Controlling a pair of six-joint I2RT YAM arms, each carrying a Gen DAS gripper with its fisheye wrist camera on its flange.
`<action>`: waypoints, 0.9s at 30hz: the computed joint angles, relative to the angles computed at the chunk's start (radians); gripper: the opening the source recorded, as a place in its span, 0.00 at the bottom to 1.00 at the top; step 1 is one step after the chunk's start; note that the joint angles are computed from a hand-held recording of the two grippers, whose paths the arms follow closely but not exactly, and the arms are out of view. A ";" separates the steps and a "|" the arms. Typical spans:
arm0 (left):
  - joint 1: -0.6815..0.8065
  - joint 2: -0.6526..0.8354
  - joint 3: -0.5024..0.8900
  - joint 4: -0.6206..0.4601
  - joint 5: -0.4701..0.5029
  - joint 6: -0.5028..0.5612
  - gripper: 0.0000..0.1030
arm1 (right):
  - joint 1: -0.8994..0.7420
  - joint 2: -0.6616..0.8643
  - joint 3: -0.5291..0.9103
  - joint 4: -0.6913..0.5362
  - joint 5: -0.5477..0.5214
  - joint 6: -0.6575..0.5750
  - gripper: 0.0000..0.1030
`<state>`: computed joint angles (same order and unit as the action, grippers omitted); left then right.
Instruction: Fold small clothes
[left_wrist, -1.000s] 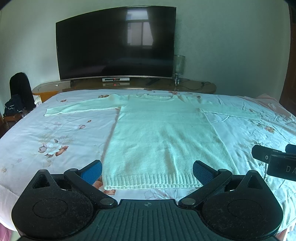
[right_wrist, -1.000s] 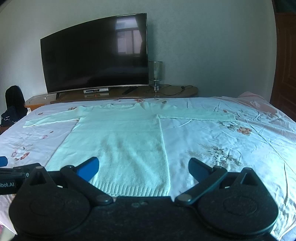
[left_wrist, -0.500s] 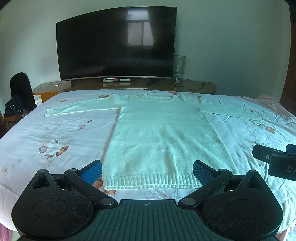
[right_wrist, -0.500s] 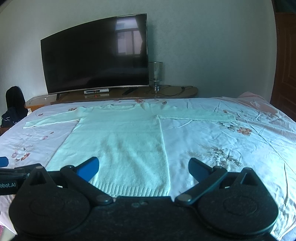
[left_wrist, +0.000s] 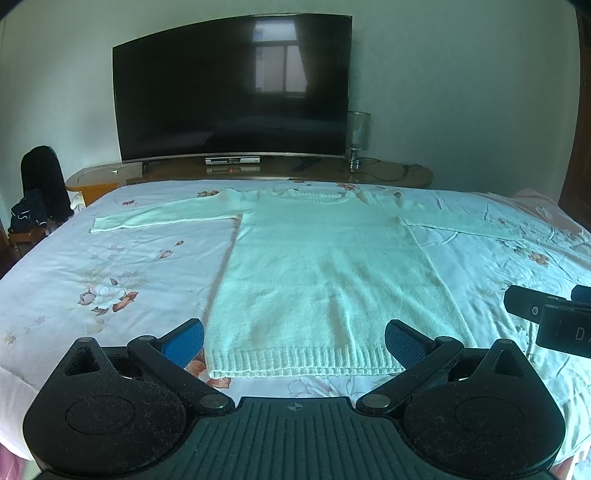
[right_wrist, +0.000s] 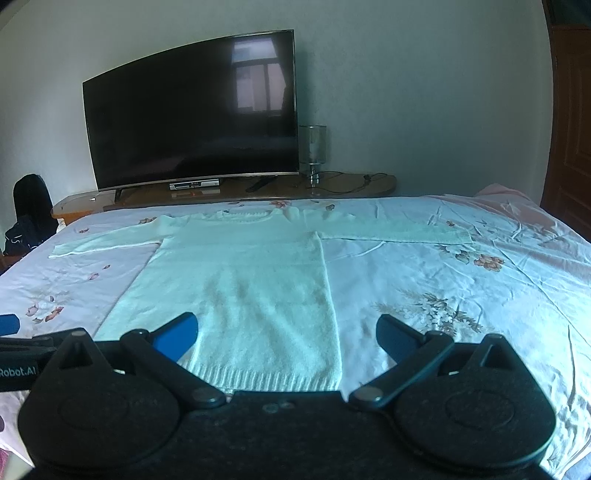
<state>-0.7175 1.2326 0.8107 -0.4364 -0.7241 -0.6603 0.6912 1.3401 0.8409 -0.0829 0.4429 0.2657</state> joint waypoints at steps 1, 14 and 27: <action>-0.002 -0.001 0.001 -0.003 -0.002 -0.002 1.00 | 0.000 -0.002 0.000 0.000 -0.001 0.001 1.00; -0.012 0.000 0.014 -0.017 -0.008 -0.004 1.00 | 0.001 -0.008 -0.001 -0.003 0.000 -0.002 1.00; 0.014 -0.014 0.001 -0.001 0.016 0.015 1.00 | 0.001 -0.002 0.004 -0.001 -0.004 -0.005 1.00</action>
<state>-0.7031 1.2190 0.8120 -0.4377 -0.7080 -0.6450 0.6920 1.3382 0.8449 -0.0840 0.4390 0.2603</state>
